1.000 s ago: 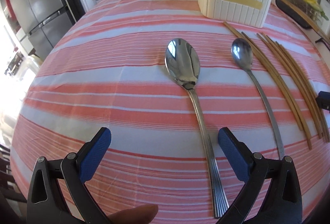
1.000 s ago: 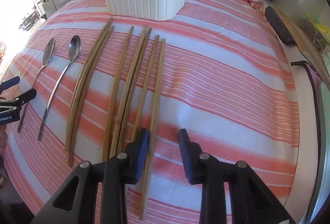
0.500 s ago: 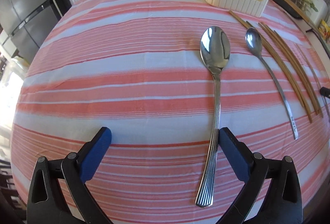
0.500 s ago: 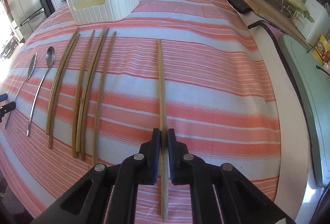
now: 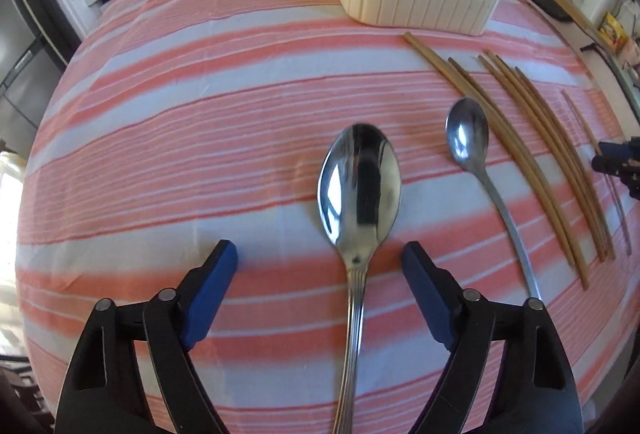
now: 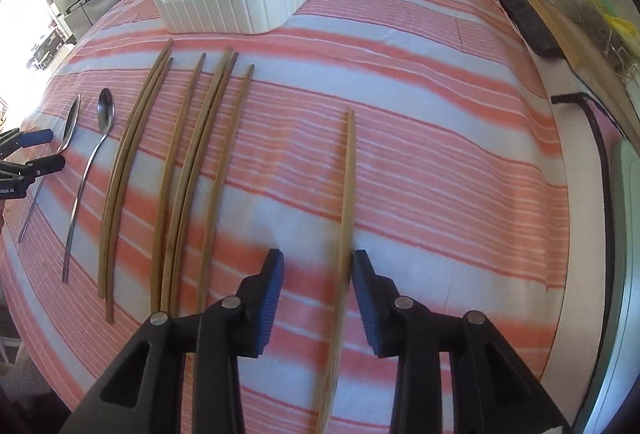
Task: Organize utensils
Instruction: 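Grasp the large steel spoon with the left tool while the right tool lifts the chopstick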
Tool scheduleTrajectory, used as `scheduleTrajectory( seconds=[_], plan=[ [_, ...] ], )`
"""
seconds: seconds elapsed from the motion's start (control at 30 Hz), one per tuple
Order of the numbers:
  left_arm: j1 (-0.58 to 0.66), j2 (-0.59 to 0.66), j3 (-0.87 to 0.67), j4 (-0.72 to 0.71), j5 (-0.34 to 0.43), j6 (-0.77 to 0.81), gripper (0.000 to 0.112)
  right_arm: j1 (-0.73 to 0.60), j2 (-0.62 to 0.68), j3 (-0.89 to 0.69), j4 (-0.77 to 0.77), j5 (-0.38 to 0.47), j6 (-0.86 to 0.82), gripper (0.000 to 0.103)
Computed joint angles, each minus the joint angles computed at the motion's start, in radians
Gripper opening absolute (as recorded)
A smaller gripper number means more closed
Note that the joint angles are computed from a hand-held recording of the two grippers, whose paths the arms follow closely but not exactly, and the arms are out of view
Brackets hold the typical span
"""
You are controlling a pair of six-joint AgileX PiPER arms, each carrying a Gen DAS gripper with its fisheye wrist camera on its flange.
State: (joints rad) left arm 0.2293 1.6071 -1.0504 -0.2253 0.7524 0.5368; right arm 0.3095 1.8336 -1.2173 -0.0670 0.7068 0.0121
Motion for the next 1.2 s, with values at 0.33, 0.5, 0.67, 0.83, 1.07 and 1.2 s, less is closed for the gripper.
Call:
scheduleTrajectory(
  seconds=[0.33,0.5,0.67,0.83,1.07,1.2],
  plan=[
    [-0.017,0.035,-0.078,-0.054,-0.005,-0.02,0.041,-0.026,0.129,-0.198,0.058,-0.047,0.05,0.007],
    [0.134,-0.115,-0.047,-0.26,0.074,0.188,0.041,-0.048,-0.109,-0.017,0.224,-0.169,-0.059,0.007],
    [0.262,-0.246,-0.031,-0.413,0.189,0.339,0.041,-0.027,-0.352,0.105,0.276,-0.185,-0.099,0.007],
    [0.316,-0.263,-0.089,-0.482,0.273,0.392,0.041,0.002,-0.434,0.106,0.201,-0.173,-0.029,0.007],
    [0.312,-0.148,-0.447,-0.571,0.438,0.235,0.041,0.042,-0.358,-0.12,0.039,-0.187,0.128,0.007],
    [0.219,-0.033,-0.708,-0.561,0.383,0.086,0.041,0.077,-0.211,-0.392,-0.05,-0.187,0.193,0.007]
  ],
)
